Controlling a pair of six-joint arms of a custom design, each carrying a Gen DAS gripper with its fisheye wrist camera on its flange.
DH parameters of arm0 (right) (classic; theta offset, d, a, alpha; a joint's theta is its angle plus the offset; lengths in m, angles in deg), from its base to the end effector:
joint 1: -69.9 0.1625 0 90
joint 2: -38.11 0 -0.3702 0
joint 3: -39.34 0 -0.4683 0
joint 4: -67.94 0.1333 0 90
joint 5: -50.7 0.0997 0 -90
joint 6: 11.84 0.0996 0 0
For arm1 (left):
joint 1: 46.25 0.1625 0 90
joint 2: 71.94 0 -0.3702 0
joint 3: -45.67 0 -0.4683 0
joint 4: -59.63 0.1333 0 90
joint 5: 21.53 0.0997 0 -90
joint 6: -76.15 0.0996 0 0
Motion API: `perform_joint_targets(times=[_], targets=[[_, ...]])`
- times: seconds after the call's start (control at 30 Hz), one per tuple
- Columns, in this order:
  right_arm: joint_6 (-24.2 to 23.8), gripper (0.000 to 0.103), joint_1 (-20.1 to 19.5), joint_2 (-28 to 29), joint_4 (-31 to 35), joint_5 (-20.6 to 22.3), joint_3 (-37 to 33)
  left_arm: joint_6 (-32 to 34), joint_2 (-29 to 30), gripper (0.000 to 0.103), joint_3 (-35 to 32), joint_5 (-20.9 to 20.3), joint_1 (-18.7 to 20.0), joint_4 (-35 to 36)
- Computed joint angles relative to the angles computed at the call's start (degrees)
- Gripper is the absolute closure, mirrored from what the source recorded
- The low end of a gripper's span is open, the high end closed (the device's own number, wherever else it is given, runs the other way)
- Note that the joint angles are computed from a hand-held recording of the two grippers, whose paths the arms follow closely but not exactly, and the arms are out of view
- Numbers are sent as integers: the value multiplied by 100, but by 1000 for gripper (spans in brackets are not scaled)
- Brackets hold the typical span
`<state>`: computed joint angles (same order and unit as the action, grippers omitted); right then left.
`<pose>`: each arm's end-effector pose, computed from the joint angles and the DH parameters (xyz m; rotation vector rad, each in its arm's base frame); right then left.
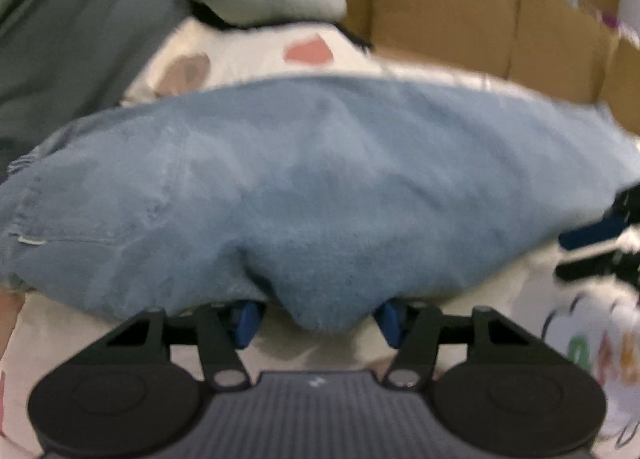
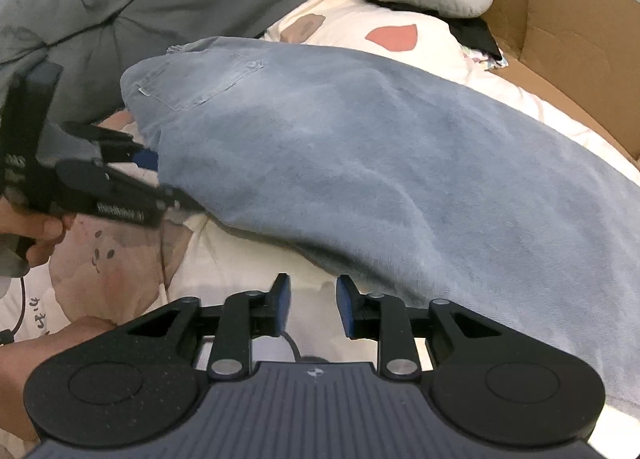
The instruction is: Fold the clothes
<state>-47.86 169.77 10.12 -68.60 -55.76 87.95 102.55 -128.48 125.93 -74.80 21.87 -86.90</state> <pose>0.2572 -0.8653 0.1290 0.9757 -2.5367 0.5200 -0.1042 -0.7770 0.2699 0.7680 2.2877 -0.6751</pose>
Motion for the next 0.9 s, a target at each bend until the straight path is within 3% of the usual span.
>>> perform_joint_targets(times=[0.17,0.37,0.53,0.73,0.9], targets=[[-233,64,39,132,-37,134,-133,-542,-75,52,-124,-301,15,-5],[-253,63,127,621,-102,170,-797,-1490,-11,52,-313,-438,37,162],[-263,60,173,1088,64,316,-1454,-1886,93,51,-444,-458,66,316],[-192,60,206,1633,241,388,-2217,-2079,296,50,-671,-220,100,593],[-166,60,212,1823,214,417,-2470,-1776,289,48,-648,221,-8,439]])
